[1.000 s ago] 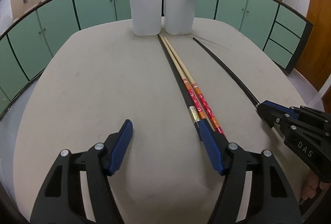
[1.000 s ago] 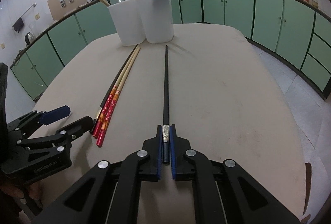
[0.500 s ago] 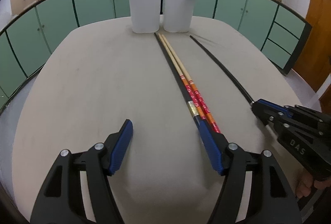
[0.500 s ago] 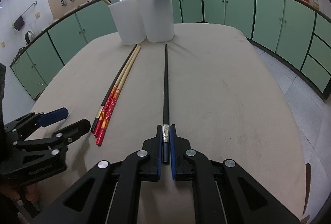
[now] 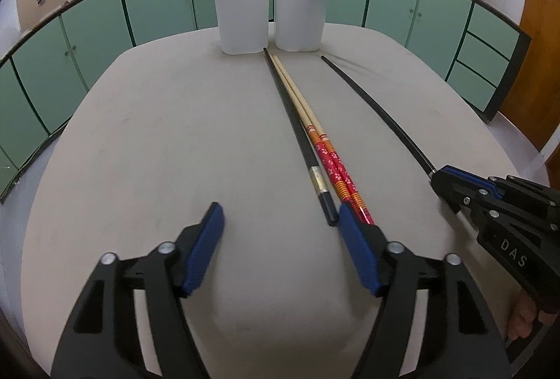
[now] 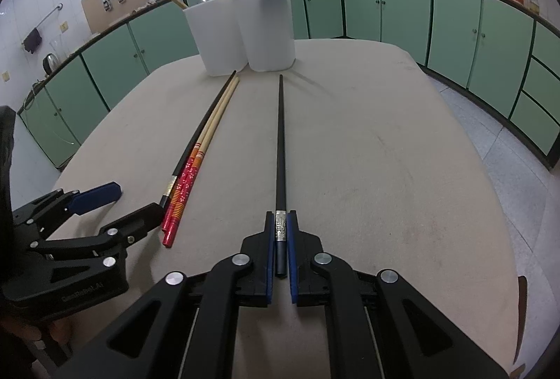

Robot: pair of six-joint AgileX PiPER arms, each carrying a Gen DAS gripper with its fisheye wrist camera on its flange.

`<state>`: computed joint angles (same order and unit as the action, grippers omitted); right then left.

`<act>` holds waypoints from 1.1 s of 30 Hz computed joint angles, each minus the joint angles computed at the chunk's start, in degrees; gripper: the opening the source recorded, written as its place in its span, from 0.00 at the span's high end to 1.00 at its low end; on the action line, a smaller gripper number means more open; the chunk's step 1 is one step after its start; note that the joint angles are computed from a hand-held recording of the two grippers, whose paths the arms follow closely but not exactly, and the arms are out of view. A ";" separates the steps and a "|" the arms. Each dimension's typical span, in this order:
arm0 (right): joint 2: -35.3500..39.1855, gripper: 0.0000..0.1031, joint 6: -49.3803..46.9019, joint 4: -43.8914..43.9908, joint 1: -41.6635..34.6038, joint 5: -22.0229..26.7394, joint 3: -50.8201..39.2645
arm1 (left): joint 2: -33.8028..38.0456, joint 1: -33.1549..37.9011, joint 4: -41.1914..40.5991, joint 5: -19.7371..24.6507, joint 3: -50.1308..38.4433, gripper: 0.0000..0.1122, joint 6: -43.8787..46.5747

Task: Organize utensils
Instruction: 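Move the left tool to the black chopstick and close on it, then open both tools and hold them above the black chopsticks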

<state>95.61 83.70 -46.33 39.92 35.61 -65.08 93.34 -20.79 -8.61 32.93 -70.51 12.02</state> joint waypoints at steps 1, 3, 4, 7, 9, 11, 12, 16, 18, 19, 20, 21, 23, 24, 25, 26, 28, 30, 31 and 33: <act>-0.07 0.93 0.03 -0.05 -0.01 -0.06 0.10 | -0.32 0.31 -0.79 -0.02 0.30 0.51 0.86; -0.04 0.93 -0.01 -0.01 -0.01 -0.03 0.07 | -0.64 0.91 -2.32 -0.08 0.53 0.72 2.76; -0.04 0.93 -0.01 -0.01 -0.01 -0.03 0.07 | -0.67 1.12 -2.81 0.01 0.54 0.78 3.57; 0.24 0.93 -0.08 -0.17 0.30 0.74 -0.30 | -0.68 1.59 -4.32 0.55 0.47 0.97 6.08; 0.28 0.93 -0.01 -0.25 0.39 1.01 -0.33 | -1.10 1.61 -3.89 0.22 1.04 0.97 5.89; 0.37 0.93 0.22 -0.38 0.52 1.42 -0.44 | -1.54 2.14 -4.58 0.48 1.39 0.97 6.24; 0.33 0.93 0.43 -0.47 0.60 1.75 -0.49 | -1.83 2.36 -4.53 0.50 1.59 0.98 6.04; 0.51 0.93 1.67 -0.70 0.87 3.15 -0.90 | -4.00 4.13 -3.53 0.05 3.43 1.00 4.52; 0.54 0.93 1.72 -0.59 0.80 3.44 -1.02 | -4.98 5.07 -3.14 -0.14 4.44 1.00 4.26; 0.71 0.93 1.65 -0.46 0.78 3.68 -1.25 | -5.37 5.53 -2.37 -0.46 4.94 1.00 3.47; 0.75 0.93 1.61 -0.42 0.78 3.80 -1.34 | -5.38 5.90 -1.97 -0.46 5.00 1.00 2.83; 0.95 0.93 1.42 -0.25 0.71 4.02 -1.65 | -4.99 6.38 -1.70 -0.28 4.66 1.00 2.04; 1.46 0.93 0.31 0.56 0.31 4.32 -2.54 | -4.00 7.12 -3.06 0.88 3.57 1.00 2.92; 1.59 0.93 -0.51 1.03 0.04 4.06 -2.77 | -3.54 7.81 -5.52 1.72 2.96 1.00 4.52; 1.67 0.93 -1.84 1.76 -0.26 3.55 -2.99 | -3.57 8.26 -7.70 2.20 2.85 1.00 6.06; 1.68 0.93 -2.38 2.00 -0.36 3.51 -3.10 | -3.66 8.40 -9.23 2.69 2.71 1.00 7.14; 1.44 0.91 -2.27 1.79 -0.15 3.19 -2.77 | -4.50 7.96 -10.56 2.35 3.40 0.99 8.58; 0.81 0.89 -1.49 0.59 0.69 2.89 -1.77 | -4.97 7.57 -11.65 2.13 3.96 0.95 10.04; 0.57 0.88 -1.27 0.21 1.04 2.82 -1.35 | -5.02 7.34 -11.89 2.05 4.20 0.94 10.34; -0.08 0.85 -1.47 0.26 1.21 2.03 -0.30 | -4.56 7.02 -12.30 2.26 4.10 0.90 10.71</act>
<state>95.52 82.23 -46.07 41.13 37.64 -65.38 88.78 -13.77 -20.91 35.19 -66.41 22.73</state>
